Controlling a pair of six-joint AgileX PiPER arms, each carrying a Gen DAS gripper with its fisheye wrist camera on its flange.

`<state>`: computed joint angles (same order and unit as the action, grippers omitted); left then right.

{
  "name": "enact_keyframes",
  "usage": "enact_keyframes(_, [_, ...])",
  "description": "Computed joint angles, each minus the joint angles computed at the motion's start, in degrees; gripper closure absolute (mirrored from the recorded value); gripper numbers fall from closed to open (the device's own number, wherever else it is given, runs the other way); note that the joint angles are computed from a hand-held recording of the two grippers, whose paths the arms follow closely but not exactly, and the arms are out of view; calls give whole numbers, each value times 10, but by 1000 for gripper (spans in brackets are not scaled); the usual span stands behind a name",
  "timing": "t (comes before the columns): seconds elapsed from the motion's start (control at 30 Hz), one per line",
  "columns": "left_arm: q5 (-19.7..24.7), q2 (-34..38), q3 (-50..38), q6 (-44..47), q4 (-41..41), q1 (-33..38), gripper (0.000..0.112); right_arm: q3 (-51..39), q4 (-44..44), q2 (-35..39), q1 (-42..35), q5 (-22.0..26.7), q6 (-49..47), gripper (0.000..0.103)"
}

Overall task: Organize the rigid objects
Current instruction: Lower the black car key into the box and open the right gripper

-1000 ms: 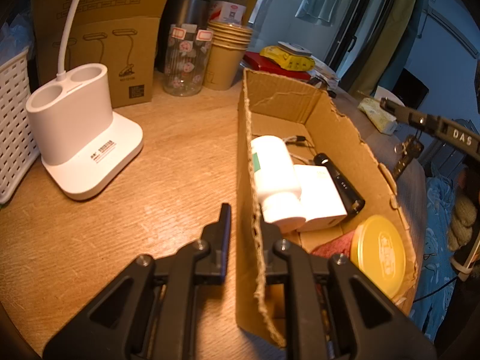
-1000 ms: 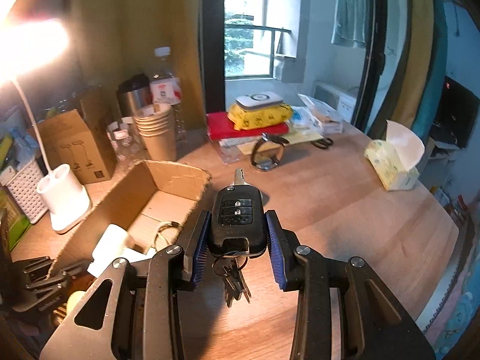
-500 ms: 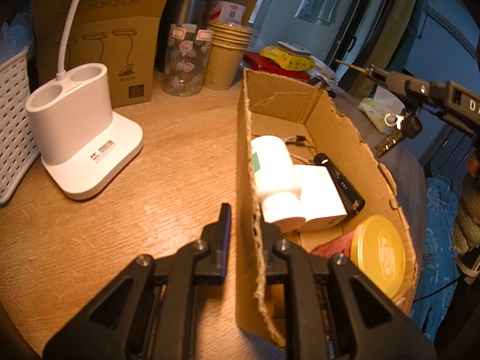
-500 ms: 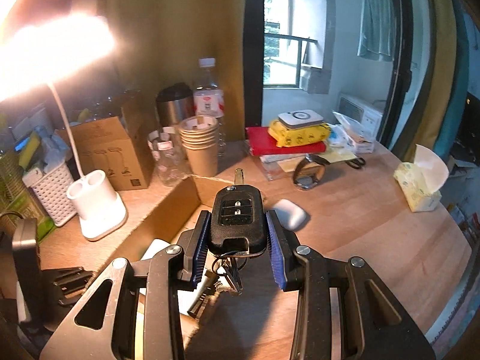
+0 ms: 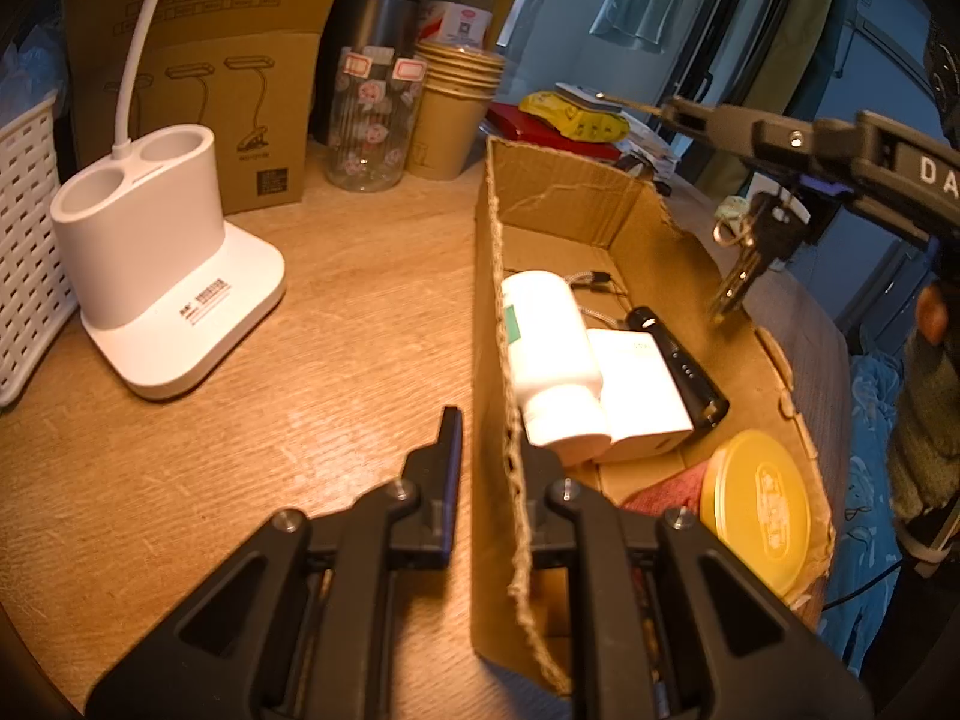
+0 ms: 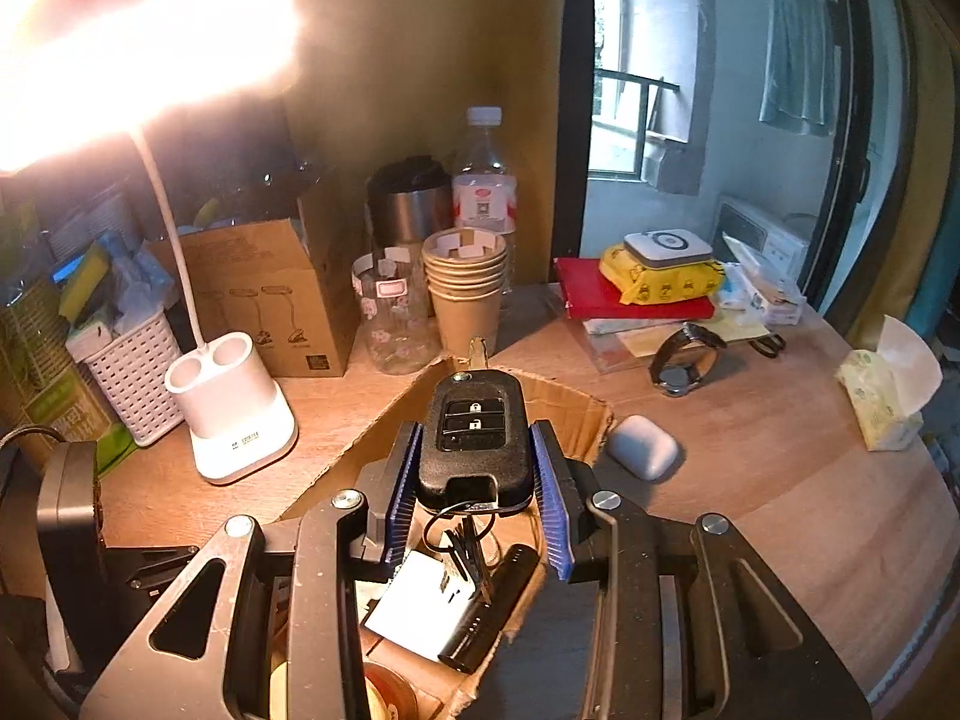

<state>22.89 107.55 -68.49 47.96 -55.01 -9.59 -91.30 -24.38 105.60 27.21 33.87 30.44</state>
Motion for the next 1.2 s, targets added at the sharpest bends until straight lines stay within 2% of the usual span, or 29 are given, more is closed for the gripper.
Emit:
enact_keyframes(0.7, [1,1,0,0,0,0,98,-33,83,68,-11,0,-72,65])
enact_keyframes(1.2, [-2,0,1,-1,0,-3,98,-179,141,167,-31,120,-168,65])
